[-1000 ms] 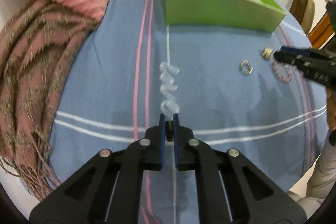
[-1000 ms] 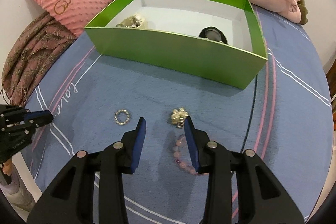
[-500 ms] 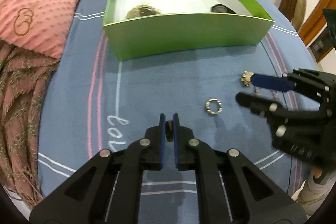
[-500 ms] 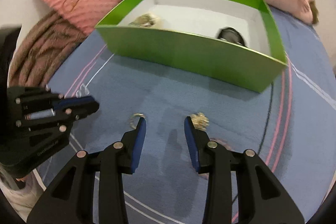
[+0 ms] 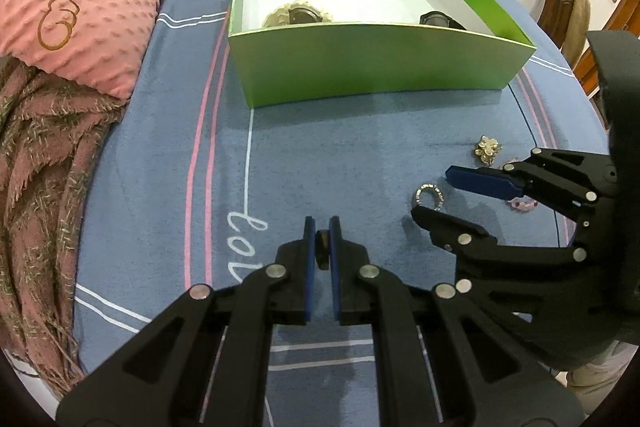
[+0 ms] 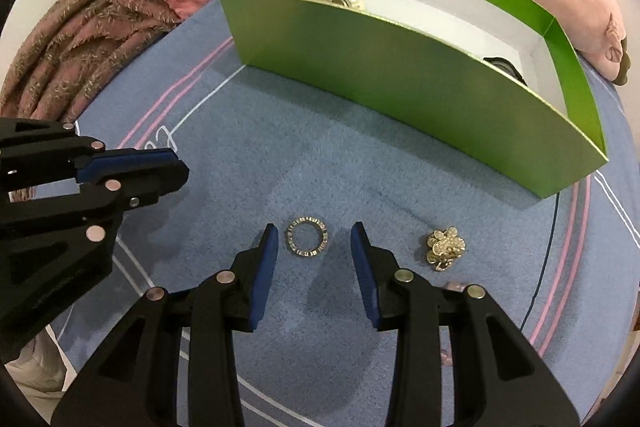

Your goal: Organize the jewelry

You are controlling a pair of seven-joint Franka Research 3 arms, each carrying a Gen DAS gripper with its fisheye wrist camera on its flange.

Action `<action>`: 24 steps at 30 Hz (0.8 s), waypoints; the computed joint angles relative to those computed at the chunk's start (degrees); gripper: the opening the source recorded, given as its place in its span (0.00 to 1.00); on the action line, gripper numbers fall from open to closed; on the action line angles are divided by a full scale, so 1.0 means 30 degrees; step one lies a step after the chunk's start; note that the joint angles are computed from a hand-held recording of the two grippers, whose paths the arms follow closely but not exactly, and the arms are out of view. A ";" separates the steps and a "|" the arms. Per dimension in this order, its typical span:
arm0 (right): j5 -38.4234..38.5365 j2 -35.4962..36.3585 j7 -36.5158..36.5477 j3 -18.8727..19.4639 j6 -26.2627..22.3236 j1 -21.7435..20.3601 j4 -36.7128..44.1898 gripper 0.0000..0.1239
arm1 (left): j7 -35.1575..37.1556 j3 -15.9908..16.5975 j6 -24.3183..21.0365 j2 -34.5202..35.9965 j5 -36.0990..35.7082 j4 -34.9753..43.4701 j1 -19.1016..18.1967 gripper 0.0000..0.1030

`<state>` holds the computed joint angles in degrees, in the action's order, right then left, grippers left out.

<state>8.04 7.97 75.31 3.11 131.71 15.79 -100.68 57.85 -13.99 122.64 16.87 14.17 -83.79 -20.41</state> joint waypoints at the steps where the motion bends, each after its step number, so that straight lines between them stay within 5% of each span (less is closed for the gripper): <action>1: -0.0104 0.0025 0.0062 -0.0014 0.0015 0.0017 -0.0004 0.24 | 0.0004 -0.0006 -0.0011 0.0000 0.0012 0.0005 -0.0015 0.07; 4: -0.0397 -0.0017 0.0117 -0.0039 0.0158 0.0050 -0.0092 0.17 | 0.0011 -0.0018 0.0003 -0.0003 0.0029 0.0010 -0.0047 0.07; 24: -0.0074 -0.0499 0.0252 -0.0139 0.0254 -0.0331 -0.0496 0.17 | -0.0004 0.0133 -0.0763 0.0926 0.0317 0.1100 -0.0377 0.07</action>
<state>7.82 6.48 76.06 2.69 132.47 14.80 -102.17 57.84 -13.59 120.35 19.64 15.12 -80.49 -21.54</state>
